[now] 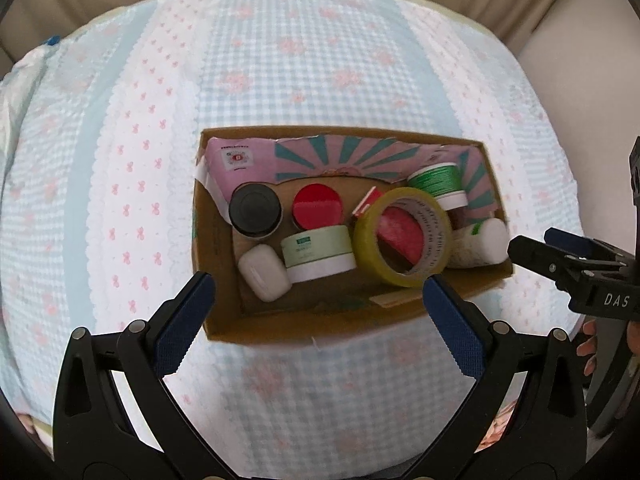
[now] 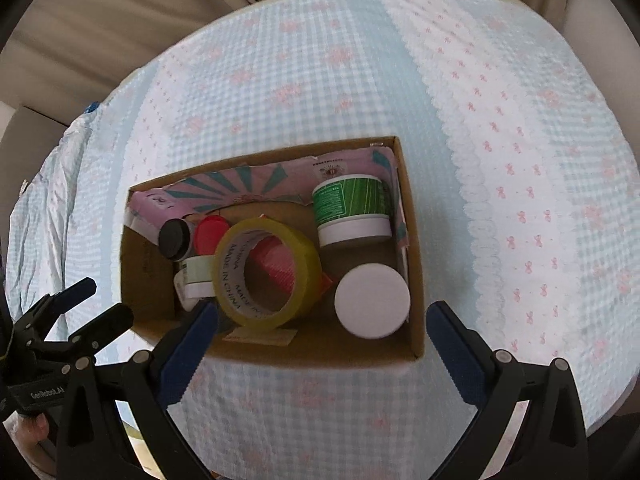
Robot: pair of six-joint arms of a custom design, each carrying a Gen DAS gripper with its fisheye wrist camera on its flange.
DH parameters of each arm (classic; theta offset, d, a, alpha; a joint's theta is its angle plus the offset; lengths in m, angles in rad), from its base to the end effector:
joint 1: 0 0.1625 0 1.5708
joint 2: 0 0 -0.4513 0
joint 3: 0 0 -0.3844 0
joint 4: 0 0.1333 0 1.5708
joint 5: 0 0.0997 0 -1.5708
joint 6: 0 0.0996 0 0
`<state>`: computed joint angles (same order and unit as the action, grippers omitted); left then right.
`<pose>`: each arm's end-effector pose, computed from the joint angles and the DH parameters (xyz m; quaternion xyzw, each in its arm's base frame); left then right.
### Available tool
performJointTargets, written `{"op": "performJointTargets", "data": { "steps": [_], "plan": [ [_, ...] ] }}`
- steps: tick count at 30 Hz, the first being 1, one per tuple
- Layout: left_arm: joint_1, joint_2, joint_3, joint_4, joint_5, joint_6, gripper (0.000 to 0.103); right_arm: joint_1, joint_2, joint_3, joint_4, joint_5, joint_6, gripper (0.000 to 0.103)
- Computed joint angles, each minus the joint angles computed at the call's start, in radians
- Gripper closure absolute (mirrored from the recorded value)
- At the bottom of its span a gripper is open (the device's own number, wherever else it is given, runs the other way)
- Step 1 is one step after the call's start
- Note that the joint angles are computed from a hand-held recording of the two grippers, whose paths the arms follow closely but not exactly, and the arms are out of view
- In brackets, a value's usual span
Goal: Organize rigid objects
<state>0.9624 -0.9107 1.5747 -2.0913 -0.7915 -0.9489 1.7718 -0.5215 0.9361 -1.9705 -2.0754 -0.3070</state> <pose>-0.2150 -0.6643 0.1977 -0.1295 0.9139 -0.2189 0.3163 0.2514 -0.8076 0.1438 0.2451 -0.9368 -0.0204 0.2489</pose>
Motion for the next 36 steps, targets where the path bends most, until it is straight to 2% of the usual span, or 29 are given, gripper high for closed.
{"op": "performJointTargets", "data": {
  "steps": [5, 10, 15, 19, 23, 27, 33, 36],
  "plan": [
    [-0.046, -0.008, -0.016, 0.056, 0.036, -0.048, 0.000, 0.011, -0.047, 0.040, -0.028, 0.021, -0.024, 0.000],
    [-0.117, -0.018, -0.063, 0.146, 0.094, -0.138, 0.000, 0.032, -0.100, 0.030, -0.003, 0.050, -0.036, 0.000],
    [-0.213, -0.012, -0.165, 0.301, 0.202, -0.264, 0.000, 0.065, -0.151, -0.009, -0.006, 0.079, -0.074, 0.000],
    [-0.288, 0.007, -0.254, 0.397, 0.311, -0.339, 0.000, 0.097, -0.198, -0.037, -0.050, 0.099, -0.130, 0.000],
    [-0.349, 0.053, -0.383, 0.608, 0.420, -0.445, 0.000, 0.122, -0.246, -0.043, -0.134, 0.123, -0.192, 0.000],
    [-0.396, 0.098, -0.488, 0.794, 0.494, -0.549, 0.000, 0.139, -0.289, -0.026, -0.206, 0.145, -0.238, 0.000],
    [-0.441, 0.154, -0.616, 1.140, 0.555, -0.784, 0.000, 0.153, -0.354, 0.060, -0.333, 0.173, -0.296, 0.000],
    [-0.453, 0.182, -0.675, 1.322, 0.557, -0.932, 0.000, 0.152, -0.382, 0.104, -0.393, 0.181, -0.326, 0.000]
  ]
}}
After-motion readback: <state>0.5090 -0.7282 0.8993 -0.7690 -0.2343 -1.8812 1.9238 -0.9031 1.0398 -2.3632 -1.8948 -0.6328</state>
